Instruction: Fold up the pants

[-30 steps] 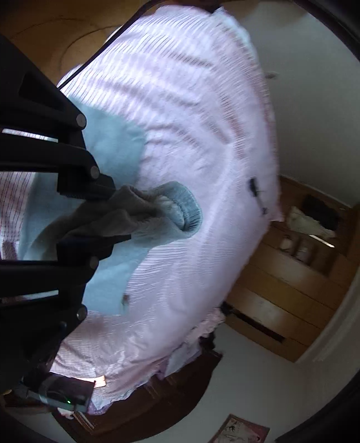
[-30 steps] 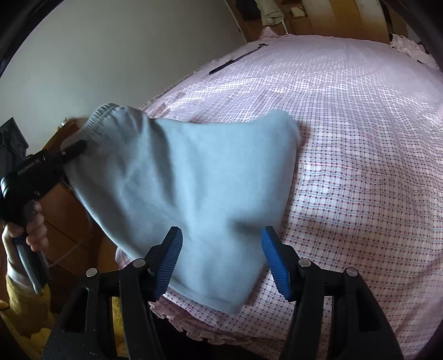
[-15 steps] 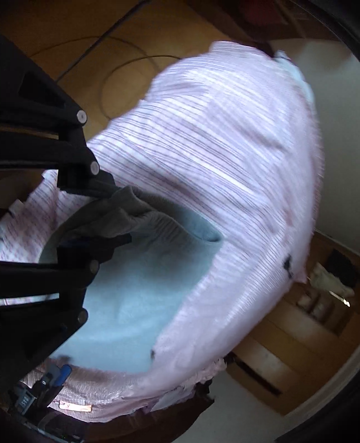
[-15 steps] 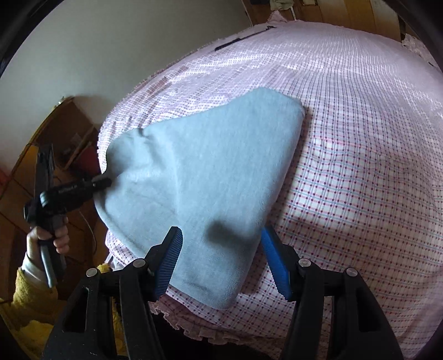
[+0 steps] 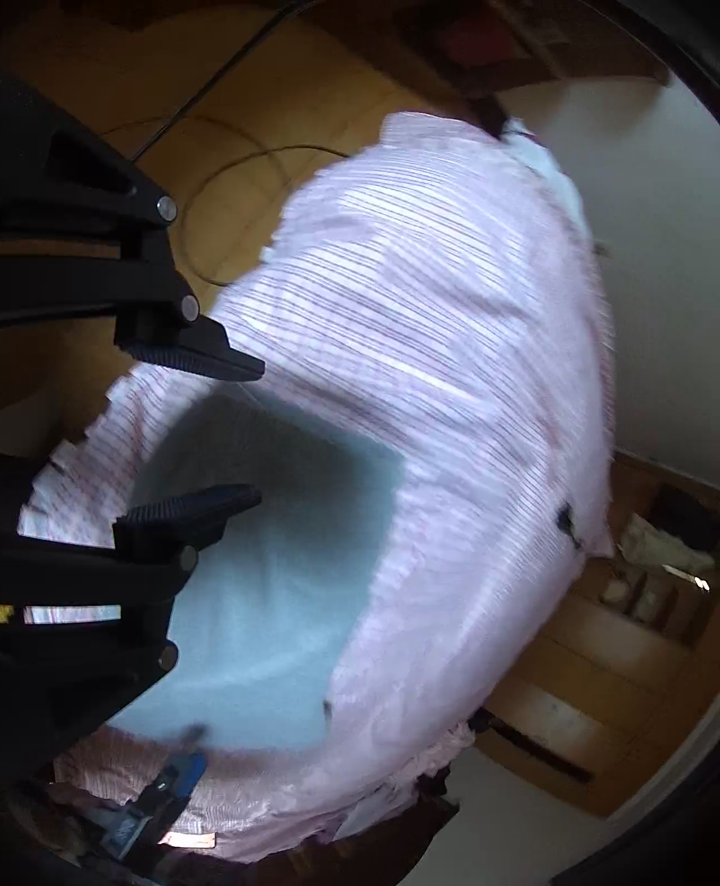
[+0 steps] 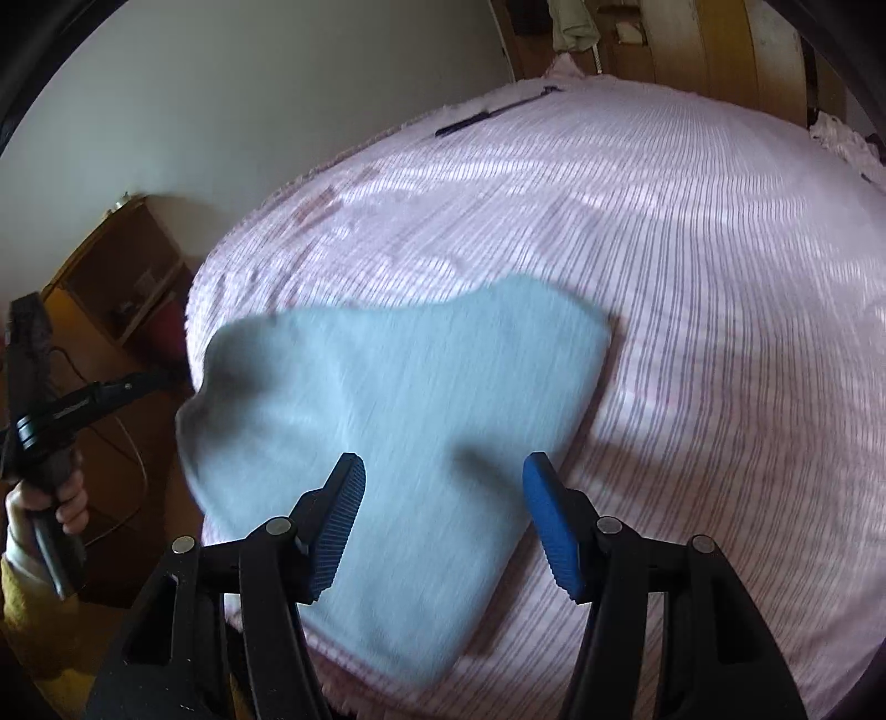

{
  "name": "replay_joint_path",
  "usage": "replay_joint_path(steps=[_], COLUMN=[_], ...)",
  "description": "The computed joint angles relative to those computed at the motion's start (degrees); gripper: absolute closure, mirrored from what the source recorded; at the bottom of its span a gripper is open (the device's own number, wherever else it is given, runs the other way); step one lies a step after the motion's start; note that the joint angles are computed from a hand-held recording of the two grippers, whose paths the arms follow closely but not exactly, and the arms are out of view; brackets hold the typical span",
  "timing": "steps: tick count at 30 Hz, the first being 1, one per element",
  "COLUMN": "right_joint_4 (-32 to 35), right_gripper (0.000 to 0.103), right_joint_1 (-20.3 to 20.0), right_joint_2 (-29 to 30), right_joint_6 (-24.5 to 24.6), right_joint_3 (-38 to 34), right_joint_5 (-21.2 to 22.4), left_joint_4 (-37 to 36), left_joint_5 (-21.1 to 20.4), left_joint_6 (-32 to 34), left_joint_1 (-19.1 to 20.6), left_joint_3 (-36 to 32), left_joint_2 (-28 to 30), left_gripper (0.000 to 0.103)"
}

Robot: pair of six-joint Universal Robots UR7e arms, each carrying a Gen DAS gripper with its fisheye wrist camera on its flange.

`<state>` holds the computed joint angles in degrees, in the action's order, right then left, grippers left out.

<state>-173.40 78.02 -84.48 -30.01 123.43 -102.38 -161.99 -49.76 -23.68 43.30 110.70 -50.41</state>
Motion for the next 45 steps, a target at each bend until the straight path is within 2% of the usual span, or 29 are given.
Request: replay_joint_path(steps=[4,6,8,12,14,16,17,19,21,28,40,45], right_joint_4=[-1.31,-2.71,-2.84,-1.80,-2.02,-3.05,-3.21,-3.82,-4.09,-1.23,1.67,5.96], right_gripper=[0.049,0.049,0.049,0.053,0.053,0.053,0.053,0.053,0.053,0.053,0.053,0.053], right_joint_1=[0.63,0.89,0.71,-0.57,-1.41,-1.72,-1.65,-1.56,-1.56,-1.56,-3.33,-5.66], right_joint_2=[2.37,4.70,6.70,10.45,11.32,11.67,11.76,11.95,11.87,8.48,-2.23,-3.81], right_joint_6=[0.42,0.49,0.92,1.87,1.74,1.14,0.81,-0.22,-0.33,2.87,4.79,8.62], right_joint_3=[-2.52,-4.29,-6.06,-9.49,-10.13,-10.16,-10.18,-10.11,-9.95,-8.44,0.96,1.84], right_joint_5=[-0.45,-1.36,-2.71,-4.76,-4.00,-3.27,-3.43,-3.66,-3.43,-1.71,1.42,4.94], left_joint_4=[-3.23,-3.83,-2.69,1.96,4.19,5.34,5.96,5.94,5.59,8.06,6.78,9.00], left_joint_5=[-1.68,-2.12,-2.90,-4.31,-4.31,-3.59,-3.17,-4.09,-5.03,-3.03,-3.12,-2.35], left_joint_6=[6.02,9.07,10.66,10.17,9.63,9.85,10.10,9.89,9.55,7.65,3.41,0.44], left_joint_1=[-0.53,-0.08,0.68,3.09,4.24,5.22,5.72,6.68,7.11,5.01,-0.04,0.49], left_joint_3=[-3.97,-7.51,-11.41,-17.98,-20.09,-21.28,-21.90,-22.42,-22.47,-20.55,-6.21,-3.00], left_joint_2=[3.55,6.86,9.90,14.40,15.79,16.73,17.19,17.50,17.47,15.49,4.99,3.54], left_gripper=[0.062,0.066,0.074,0.079,0.082,0.085,0.091,0.092,0.092,0.092,0.092,0.092])
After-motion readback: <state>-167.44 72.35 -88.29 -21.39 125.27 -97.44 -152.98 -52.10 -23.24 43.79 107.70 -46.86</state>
